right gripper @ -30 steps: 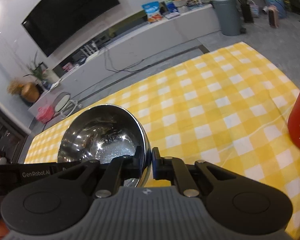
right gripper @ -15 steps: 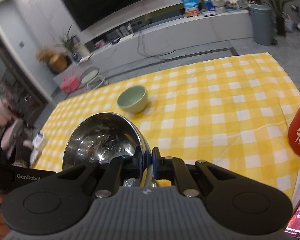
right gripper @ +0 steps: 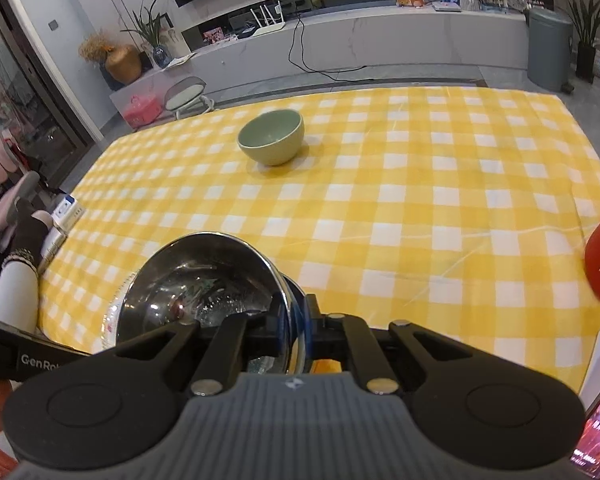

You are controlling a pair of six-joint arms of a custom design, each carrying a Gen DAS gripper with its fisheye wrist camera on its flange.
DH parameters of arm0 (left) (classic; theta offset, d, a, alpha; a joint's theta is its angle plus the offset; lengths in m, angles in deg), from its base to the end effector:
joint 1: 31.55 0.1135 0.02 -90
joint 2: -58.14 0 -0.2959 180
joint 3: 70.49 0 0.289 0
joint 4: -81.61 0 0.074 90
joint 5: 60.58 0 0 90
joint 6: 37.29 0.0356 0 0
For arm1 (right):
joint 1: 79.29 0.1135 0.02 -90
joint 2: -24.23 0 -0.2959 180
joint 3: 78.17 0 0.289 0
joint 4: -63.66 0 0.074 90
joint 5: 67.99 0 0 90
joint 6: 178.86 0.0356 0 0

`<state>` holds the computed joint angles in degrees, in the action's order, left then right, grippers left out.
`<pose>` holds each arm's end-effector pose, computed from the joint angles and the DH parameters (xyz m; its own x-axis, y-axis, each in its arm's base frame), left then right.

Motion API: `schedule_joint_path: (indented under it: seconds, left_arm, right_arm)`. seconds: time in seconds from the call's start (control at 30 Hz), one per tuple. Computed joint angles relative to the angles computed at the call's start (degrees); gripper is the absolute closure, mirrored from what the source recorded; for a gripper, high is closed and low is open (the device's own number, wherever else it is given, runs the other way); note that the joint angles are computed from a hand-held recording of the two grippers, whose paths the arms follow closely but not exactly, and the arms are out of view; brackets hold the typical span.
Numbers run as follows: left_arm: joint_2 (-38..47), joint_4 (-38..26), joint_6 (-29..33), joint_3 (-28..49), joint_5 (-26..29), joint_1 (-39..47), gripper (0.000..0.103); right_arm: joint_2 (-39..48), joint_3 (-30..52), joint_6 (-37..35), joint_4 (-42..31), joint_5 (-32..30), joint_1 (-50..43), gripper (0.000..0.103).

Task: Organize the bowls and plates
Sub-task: 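Carry the blue bowl and lower it into the orange bowl with the left gripper, then open the left gripper to release the blue bowl and lift away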

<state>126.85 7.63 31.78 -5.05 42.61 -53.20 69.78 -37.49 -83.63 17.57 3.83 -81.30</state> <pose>0.2062 -0.0906 0.2667 -0.9918 0.0195 -0.1266 0.0554 0.9564 -0.2867 0.1689 0.0052 0.2165 -0.7879 0.1143 -0.6052 -0.0916 0.9499 0.2987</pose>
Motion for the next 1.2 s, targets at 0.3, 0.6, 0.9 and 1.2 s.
schedule_joint_path:
  seconds: [0.3,0.6,0.9,1.2]
  left_arm:
    - [2.6,-0.2,0.9,0.4,1.9,2.7,0.088]
    - [0.5,1.8,2.1,1.0,-1.8,2.1,0.085]
    - [-2.2,6.7,4.2,-1.2,-7.1,0.4,0.091]
    - [-1.7,7.6,6.9,-1.9,-3.0,3.3,0.091]
  right_arm:
    - [3.4,-0.4,0.0,1.4,1.2,1.0,0.099]
    - [3.7,-0.4,0.5,2.1,1.6,1.4,0.095]
    - [2.6,-0.9,1.2,2.9,1.6,0.7,0.102]
    - [2.6,-0.9,1.8,3.2,3.8,2.4,0.097]
